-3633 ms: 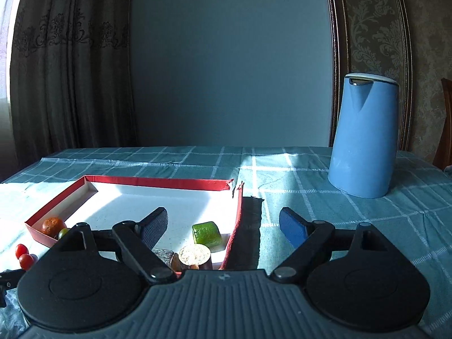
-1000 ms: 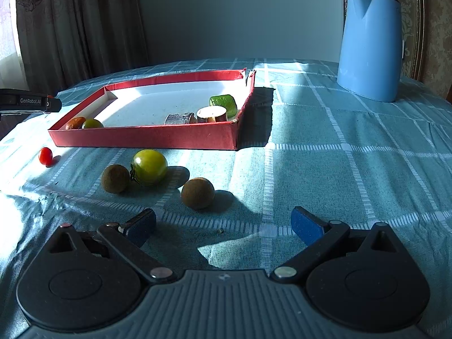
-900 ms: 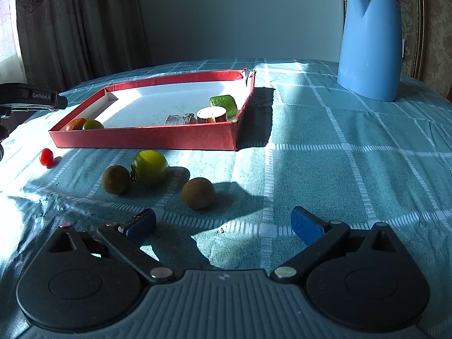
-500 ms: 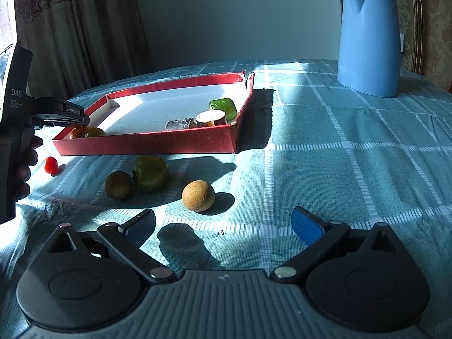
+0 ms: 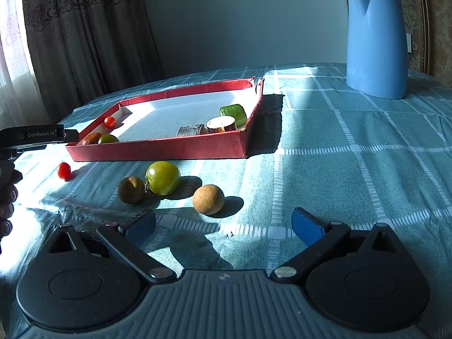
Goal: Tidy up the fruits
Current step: 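Carry the cherry tomato into the tray and open the left tool, then close the right tool around the yellow-green tomato, then carry the yellow-green tomato into the tray and open the right tool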
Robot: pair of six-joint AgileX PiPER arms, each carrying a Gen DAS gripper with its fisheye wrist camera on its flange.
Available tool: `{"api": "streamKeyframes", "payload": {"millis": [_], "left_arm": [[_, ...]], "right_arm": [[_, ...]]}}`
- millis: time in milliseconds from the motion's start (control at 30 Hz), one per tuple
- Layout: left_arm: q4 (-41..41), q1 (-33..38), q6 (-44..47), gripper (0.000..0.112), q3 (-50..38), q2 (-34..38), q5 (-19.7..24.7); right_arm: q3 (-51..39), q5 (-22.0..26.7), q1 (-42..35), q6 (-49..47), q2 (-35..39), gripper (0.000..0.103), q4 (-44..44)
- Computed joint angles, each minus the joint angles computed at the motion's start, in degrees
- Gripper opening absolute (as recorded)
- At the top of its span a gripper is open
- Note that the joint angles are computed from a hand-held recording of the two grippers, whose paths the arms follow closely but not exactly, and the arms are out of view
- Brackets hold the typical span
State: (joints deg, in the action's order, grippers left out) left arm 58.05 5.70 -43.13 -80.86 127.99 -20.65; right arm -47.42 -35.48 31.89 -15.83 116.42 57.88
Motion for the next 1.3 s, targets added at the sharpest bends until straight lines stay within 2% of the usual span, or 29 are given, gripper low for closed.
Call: {"api": "streamKeyframes", "payload": {"millis": [100, 167, 200, 267, 333, 400, 500, 567, 700, 967, 1033, 1067, 1167, 1300], "left_arm": [[-2.3, 2.9, 3.8, 0.081, 3.7, -0.7, -4.2], [-3.1, 4.2, 4.5, 0.084, 4.5, -0.2, -6.0], [-3.7, 4.7, 4.9, 0.084, 4.6, 0.3, -6.6], [-3.3, 5.3, 4.0, 0.084, 3.9, 1.2, -6.4], [1.4, 5.9, -1.9, 0.084, 2.5, 1.8, -6.1], [3.1, 6.5, -3.9, 0.086, 2.3, 2.0, -7.2], [3.7, 6.9, -4.6, 0.088, 2.4, 1.9, -7.7], [3.9, 7.1, -4.7, 0.089, 2.4, 2.0, -8.1], [4.0, 7.2, -4.3, 0.089, 2.7, 1.9, -8.7], [5.8, 7.2, -6.0, 0.092, 2.3, 2.1, -8.6], [6.3, 7.1, -6.5, 0.092, 2.1, 2.2, -8.5], [6.6, 7.2, -6.8, 0.092, 1.9, 2.2, -8.4], [6.6, 7.1, -6.9, 0.092, 1.9, 2.2, -8.4], [6.2, 7.1, -6.3, 0.093, 2.0, 2.2, -8.4]], "right_arm": [[0.4, -3.2, 1.7, -1.0, 0.2, 0.103, -0.7], [1.9, -9.2, 3.9, 0.7, 0.4, 0.103, -3.8], [1.6, -12.0, 4.9, -0.4, 1.0, 0.103, -3.4], [-1.3, -12.9, 5.7, -7.0, 1.9, 0.103, -0.5], [-4.7, -10.5, 4.4, -11.8, 2.6, 0.094, 0.8], [-7.8, -4.8, 1.9, -14.2, 2.9, 0.074, -0.5], [-12.6, -0.4, 0.5, -22.9, 4.8, 0.058, 3.7], [-14.3, 2.7, -0.7, -25.7, 5.5, 0.052, 4.4], [-15.0, 7.3, -2.6, -22.4, 5.6, 0.052, -0.2], [-15.8, 14.1, -7.3, -5.1, 6.8, 0.052, -14.8], [-15.7, 13.9, -7.3, -3.6, 7.0, 0.047, -16.3], [-15.4, 13.7, -7.3, -2.1, 6.9, 0.041, -18.0], [-15.9, 13.6, -6.7, -5.0, 7.2, 0.036, -15.9], [-15.9, 12.3, -5.9, -8.3, 7.2, 0.035, -12.4]]}}
